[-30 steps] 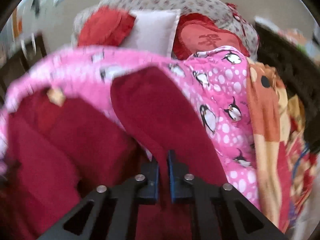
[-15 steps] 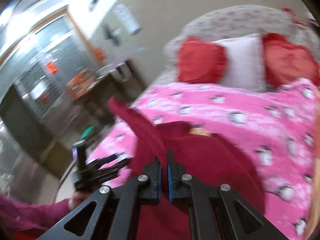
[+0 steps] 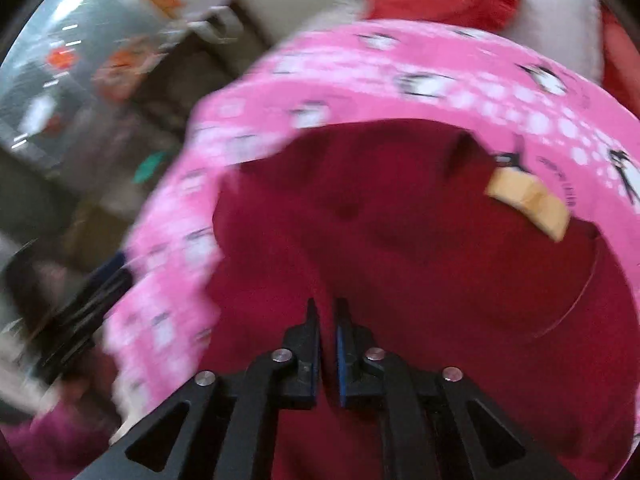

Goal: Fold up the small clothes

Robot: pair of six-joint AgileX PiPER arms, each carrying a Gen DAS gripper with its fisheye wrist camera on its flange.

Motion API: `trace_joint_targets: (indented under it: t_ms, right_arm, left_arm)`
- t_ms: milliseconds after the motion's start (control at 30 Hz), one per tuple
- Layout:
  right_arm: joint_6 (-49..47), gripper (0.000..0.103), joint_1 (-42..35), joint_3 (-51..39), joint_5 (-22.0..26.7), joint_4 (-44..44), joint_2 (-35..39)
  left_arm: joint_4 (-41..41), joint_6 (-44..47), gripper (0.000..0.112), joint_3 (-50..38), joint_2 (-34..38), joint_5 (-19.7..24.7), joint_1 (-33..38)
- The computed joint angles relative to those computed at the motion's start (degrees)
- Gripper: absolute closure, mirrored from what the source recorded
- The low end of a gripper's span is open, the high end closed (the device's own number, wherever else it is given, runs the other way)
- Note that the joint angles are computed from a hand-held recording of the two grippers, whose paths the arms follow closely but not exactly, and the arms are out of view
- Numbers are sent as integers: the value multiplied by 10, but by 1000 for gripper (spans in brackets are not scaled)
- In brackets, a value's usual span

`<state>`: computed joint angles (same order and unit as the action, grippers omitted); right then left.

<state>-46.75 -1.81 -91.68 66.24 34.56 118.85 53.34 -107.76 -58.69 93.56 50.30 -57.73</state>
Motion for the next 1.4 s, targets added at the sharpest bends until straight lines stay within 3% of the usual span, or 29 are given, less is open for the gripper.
trace_joint_targets:
  t_ms: [67,200,267,467,567,633,667,767,900,1133,1200,1300,1333,1400]
  right_arm:
    - [23,74,0,2,-41,-10,2]
    - [-35,66,-60,60,-42,60,-47]
    - [-76,56,-105,115,-49,87,-96]
    - [-200,54,-266,252,-32,133,-191]
    - [-238,54,-323,303,-70,132,-213]
    - [-249,54,-356,308,-67,133,-209]
    - [-249,54,-365,312,-69,132,-201]
    - [-262,54,-377,327,-102,135,-196]
    - [-252,54,-365,302,-131,162,-168]
    - [-135,54,-269,192,-257,142,-74]
    - [-67,54,-266,147,-224,111,-46]
    - [-101,54,-307,169,-167,153,-71]
    - [-119,50,-331,189,-140,160,-88]
    - [-140,32,-364,225,-106,164,-108]
  left_arm:
    - [0,6,34,-7,9,-11,6]
    - [4,26,34,-27,35,-44,26]
    - [-3,48,34,-48,55,-63,43]
    - [-68,132,34,-127,131,-114,93]
    - [-73,144,35,-159,163,-127,99]
    - [-96,176,51,-178,181,-144,106]
    - [-129,213,68,-190,190,-154,112]
    - [-165,256,89,-208,190,-151,111]
    - [-129,237,93,-203,164,-123,89]
    - [-131,195,93,-164,139,-127,92]
    - [-139,191,93,-156,142,-131,93]
    - [-126,177,93,-143,139,-139,90]
    - [-125,176,93,-142,139,-140,90]
    - [-124,175,93,-144,140,-141,90]
